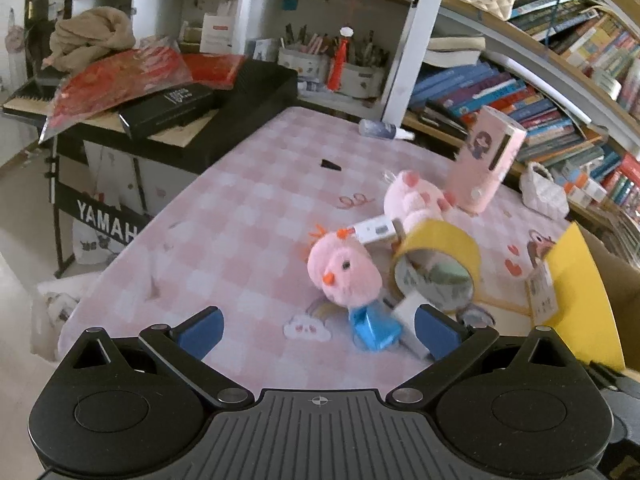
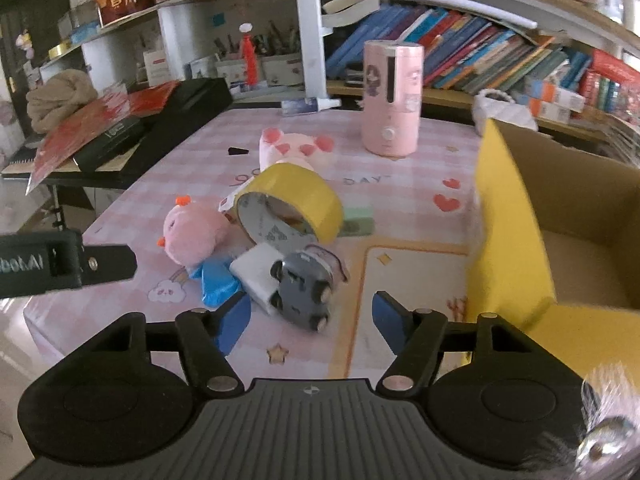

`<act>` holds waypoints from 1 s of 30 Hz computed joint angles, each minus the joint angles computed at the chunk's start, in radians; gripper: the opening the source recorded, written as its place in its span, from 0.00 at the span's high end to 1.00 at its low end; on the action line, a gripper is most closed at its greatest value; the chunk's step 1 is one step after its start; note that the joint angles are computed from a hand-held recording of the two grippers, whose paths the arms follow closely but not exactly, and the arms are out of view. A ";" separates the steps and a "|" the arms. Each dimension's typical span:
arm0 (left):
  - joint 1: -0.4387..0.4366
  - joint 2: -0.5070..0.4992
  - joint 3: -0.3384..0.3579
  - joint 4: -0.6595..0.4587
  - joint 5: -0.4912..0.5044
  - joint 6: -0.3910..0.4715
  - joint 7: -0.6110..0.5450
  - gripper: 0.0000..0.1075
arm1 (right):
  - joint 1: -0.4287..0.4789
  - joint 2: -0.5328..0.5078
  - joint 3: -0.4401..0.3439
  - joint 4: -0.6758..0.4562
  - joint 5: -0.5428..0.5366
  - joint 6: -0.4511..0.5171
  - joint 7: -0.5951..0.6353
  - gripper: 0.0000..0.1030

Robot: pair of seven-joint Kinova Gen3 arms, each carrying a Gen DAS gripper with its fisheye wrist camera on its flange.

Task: Organize objects
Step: 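Grasp the grey toy car with the right gripper while the left gripper grasps the pink plush chick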

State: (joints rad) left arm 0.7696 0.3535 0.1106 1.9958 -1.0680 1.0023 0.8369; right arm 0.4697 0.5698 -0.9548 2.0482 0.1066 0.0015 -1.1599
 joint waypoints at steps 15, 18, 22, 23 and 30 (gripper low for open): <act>-0.135 0.060 -0.071 -0.074 0.040 -0.143 -0.180 0.12 | -0.116 0.140 0.077 -0.209 -0.074 0.163 0.207 0.48; -0.165 0.093 -0.097 -0.112 0.086 -0.182 -0.237 0.17 | -0.081 0.146 0.046 -0.212 -0.088 0.162 0.279 0.48; -0.194 0.130 -0.137 -0.149 0.151 -0.228 -0.311 0.27 | -0.047 0.152 0.018 -0.209 -0.114 0.146 0.360 0.49; -0.196 0.136 -0.148 -0.152 0.162 -0.242 -0.322 0.27 | -0.036 0.156 0.007 -0.210 -0.122 0.146 0.380 0.49; -0.179 0.144 -0.223 -0.119 0.196 -0.364 -0.343 0.56 | -0.025 0.161 0.002 -0.218 -0.184 0.151 0.462 0.49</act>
